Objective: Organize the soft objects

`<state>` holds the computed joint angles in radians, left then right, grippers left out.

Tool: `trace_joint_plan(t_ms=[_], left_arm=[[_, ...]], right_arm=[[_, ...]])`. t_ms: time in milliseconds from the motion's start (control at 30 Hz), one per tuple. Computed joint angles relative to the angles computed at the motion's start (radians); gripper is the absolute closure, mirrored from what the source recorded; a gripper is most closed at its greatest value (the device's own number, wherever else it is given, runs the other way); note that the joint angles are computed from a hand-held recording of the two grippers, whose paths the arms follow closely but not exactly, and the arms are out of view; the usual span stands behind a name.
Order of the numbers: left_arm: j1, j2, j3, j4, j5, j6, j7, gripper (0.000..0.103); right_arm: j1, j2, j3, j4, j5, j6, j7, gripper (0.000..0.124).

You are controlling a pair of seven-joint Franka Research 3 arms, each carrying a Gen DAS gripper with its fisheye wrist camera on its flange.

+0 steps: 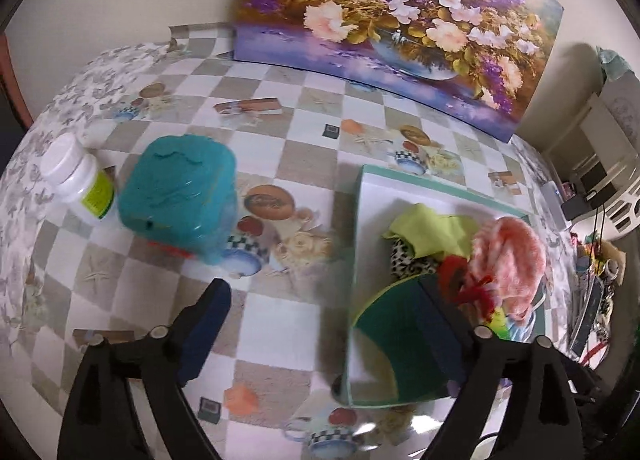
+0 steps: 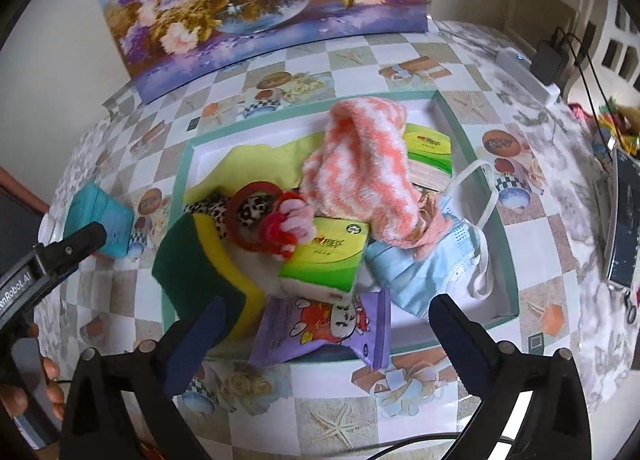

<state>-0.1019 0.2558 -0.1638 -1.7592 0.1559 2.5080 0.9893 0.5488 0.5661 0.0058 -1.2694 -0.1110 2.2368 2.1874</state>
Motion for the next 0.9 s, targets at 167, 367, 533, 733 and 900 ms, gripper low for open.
trace_joint_plan(t_ms=[167, 367, 533, 733, 900], left_arm=[[-0.016, -0.037, 0.015, -0.04, 0.084, -0.029, -0.033, 0.005], [-0.017, -0.081, 0.018, -0.087, 0.134, -0.043, -0.05, 0.005], [-0.015, -0.112, 0.018, -0.119, 0.165, -0.042, -0.063, 0.005], [-0.024, -0.131, 0.018, -0.129, 0.241, -0.079, -0.102, 0.005], [-0.025, -0.135, 0.017, -0.128, 0.27, -0.096, -0.126, 0.005]], right_arm=[[0.014, -0.029, -0.002, -0.046, -0.018, 0.037, 0.013, 0.021], [0.02, -0.052, -0.003, -0.08, -0.035, 0.05, 0.043, 0.021], [0.021, -0.057, 0.001, -0.084, -0.043, 0.043, 0.048, 0.021], [0.025, -0.061, 0.002, -0.087, -0.054, 0.041, 0.055, 0.021], [0.024, -0.06, 0.004, -0.086, -0.055, 0.041, 0.054, 0.021]])
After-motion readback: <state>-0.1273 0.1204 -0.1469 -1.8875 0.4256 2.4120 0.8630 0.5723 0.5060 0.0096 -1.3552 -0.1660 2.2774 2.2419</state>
